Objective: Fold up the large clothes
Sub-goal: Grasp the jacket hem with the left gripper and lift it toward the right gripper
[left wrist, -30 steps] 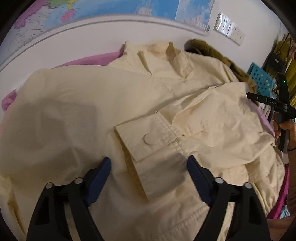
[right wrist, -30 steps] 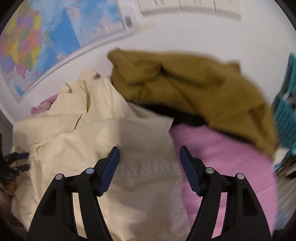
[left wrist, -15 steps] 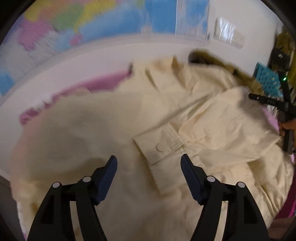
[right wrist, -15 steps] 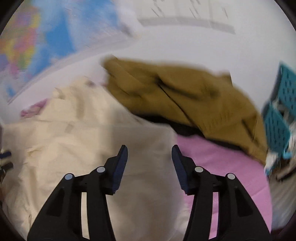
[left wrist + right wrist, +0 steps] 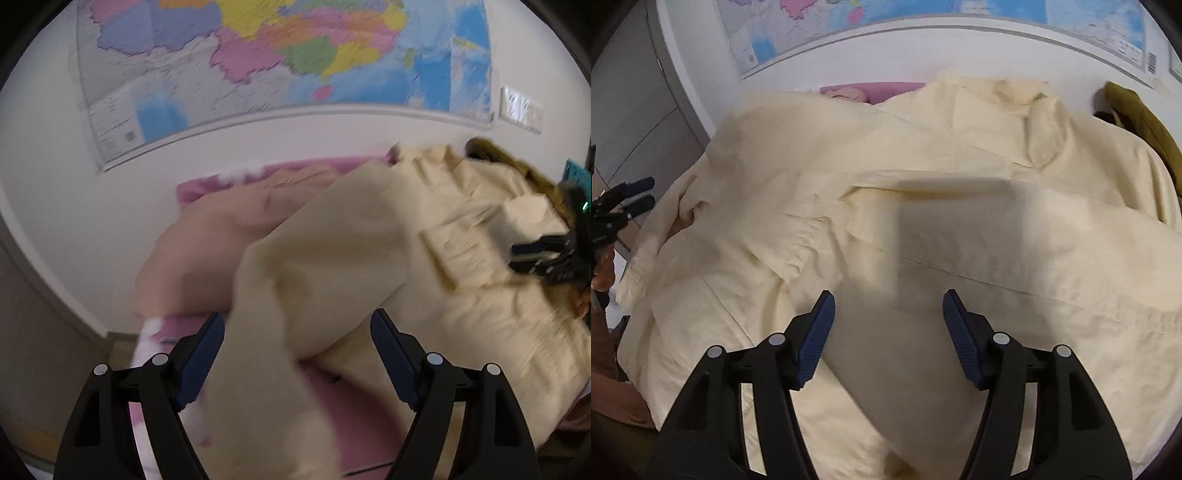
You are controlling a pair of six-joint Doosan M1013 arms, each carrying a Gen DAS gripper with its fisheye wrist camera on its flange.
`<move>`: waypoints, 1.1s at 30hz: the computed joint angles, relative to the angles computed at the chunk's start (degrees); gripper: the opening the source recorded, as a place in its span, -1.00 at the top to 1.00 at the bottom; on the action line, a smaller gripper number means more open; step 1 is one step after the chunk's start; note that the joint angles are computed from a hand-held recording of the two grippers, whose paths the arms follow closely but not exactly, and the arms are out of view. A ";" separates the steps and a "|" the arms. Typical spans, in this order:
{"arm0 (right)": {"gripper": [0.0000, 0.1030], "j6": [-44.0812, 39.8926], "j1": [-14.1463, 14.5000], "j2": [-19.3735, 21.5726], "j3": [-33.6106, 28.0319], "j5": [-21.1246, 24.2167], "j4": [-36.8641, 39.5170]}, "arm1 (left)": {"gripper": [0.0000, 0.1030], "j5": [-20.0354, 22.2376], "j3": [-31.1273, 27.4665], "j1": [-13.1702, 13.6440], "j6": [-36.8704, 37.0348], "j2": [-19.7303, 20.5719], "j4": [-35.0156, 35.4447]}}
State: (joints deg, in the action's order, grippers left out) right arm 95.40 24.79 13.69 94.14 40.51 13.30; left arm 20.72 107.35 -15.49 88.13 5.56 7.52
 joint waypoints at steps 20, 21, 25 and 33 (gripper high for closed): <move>-0.41 -50.13 4.01 -0.29 -1.65 3.00 51.93 | 0.93 15.12 -3.79 7.67 43.09 -1.81 -49.29; -0.44 -52.13 4.10 0.03 -1.88 4.05 54.80 | 0.92 15.89 -4.20 7.38 45.12 -1.99 -51.49; -0.64 -59.49 4.41 0.63 -1.51 7.55 67.31 | 0.92 18.02 -6.85 3.95 48.01 -1.04 -53.77; 0.52 -56.40 1.82 -5.31 4.99 2.05 68.41 | 0.85 20.83 -11.89 -2.70 45.34 3.64 -53.08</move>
